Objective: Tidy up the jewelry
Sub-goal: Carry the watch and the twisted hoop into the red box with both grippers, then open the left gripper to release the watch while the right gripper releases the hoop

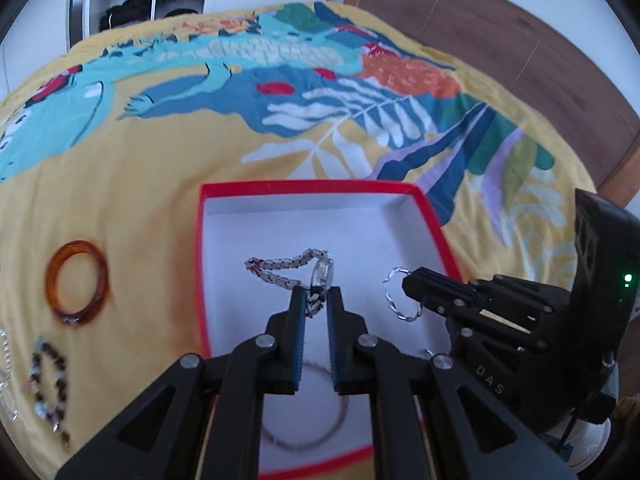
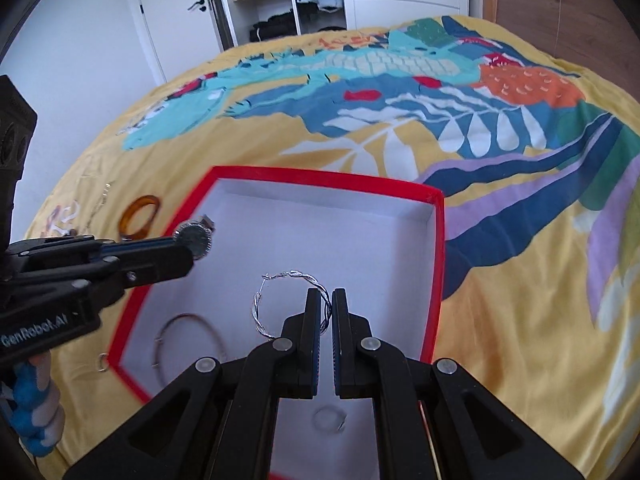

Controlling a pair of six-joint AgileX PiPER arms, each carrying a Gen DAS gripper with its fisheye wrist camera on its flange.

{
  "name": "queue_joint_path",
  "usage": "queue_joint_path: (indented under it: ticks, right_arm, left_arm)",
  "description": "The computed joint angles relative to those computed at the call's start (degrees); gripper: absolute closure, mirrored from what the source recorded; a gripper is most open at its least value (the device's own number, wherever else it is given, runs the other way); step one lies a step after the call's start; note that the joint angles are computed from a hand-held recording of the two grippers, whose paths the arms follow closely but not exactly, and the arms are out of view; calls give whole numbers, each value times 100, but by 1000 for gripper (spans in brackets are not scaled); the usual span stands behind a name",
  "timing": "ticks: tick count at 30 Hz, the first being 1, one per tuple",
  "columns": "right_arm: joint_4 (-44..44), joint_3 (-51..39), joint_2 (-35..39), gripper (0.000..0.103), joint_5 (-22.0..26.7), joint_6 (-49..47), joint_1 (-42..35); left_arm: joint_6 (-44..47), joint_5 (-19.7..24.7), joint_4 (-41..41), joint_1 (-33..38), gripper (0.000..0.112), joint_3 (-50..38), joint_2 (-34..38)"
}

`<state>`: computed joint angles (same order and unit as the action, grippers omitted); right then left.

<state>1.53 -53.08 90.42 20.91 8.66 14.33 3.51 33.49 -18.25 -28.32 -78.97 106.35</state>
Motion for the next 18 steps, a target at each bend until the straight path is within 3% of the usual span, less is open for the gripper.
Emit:
queue_joint_path:
  ticks: [4, 14, 17, 18]
  right_arm:
    - [300, -77, 395, 98, -94, -386, -93]
    - [-744, -151, 613, 100, -93, 325, 159]
    - [-1017, -118, 497, 88, -69, 600, 235]
    - [-1042, -73, 403, 67, -85, 660, 235]
  left_arm:
    - [-244, -105, 134, 54, 103, -22, 330]
    - [-1069, -419, 975, 11, 102, 254, 371]
    - [-948, -377, 812, 69, 101, 282, 320]
    - [-944, -376, 815, 73, 101, 305, 290]
